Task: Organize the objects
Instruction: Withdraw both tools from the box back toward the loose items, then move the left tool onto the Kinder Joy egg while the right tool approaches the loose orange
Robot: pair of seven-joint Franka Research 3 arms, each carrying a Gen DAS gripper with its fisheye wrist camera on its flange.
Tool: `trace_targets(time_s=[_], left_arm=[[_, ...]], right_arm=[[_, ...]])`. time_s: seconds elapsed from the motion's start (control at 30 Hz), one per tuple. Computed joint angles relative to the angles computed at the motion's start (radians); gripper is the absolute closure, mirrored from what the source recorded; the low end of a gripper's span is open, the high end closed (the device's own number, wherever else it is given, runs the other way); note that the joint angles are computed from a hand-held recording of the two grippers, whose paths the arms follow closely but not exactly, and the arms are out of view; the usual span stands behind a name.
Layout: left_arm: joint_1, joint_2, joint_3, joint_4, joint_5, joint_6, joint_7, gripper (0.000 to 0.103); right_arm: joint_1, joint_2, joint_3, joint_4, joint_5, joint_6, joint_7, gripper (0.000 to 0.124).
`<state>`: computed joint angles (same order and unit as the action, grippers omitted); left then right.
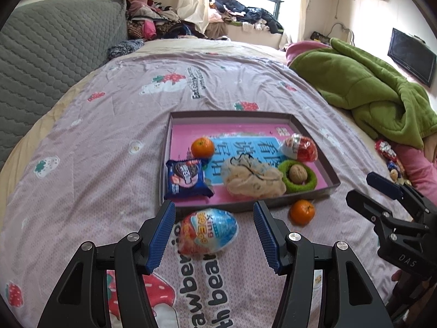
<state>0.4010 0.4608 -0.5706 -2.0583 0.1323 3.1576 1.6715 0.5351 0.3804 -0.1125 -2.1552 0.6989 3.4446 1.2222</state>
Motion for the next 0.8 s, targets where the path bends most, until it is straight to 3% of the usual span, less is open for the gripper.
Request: trace_targets(time_s=[0.17,0.43,0.53,0.6,0.73,0.8], left_arm=[[-0.019,0.007,0.020,-0.011,0.011,0.002,-0.003,0.042],[0.011,0.030,-0.003,-0.045,0.064,0.048,-0.005,0.042],[-0.054,0.030,0.070,-0.048,0.091,0.072,-0.046,0.041],[-0.064,0.042,0.081,-0.038,0.111,0.067,-0.068,0.041],[-0.177,0.045,0.202,-0.027,0.147,0.101,-0.119,0.040],[-0.176,0.058,0.204,-0.018,0.174,0.107,-0.129,0.040]], right_arm=[[0.031,0.014,-0.027,0.008,0.016,-0.021,-0.008,0.056],[0.045,0.032,-0.043,0.010,-0.013,-0.046,0.023,0.056],[0.047,0.039,-0.048,0.012,-0.027,-0.052,0.039,0.056],[0.050,0.043,-0.053,0.014,-0.036,-0.057,0.050,0.056],[0.063,0.050,-0.072,0.017,-0.053,-0.068,0.068,0.056],[0.070,0.055,-0.080,0.020,-0.060,-0.075,0.080,0.056]])
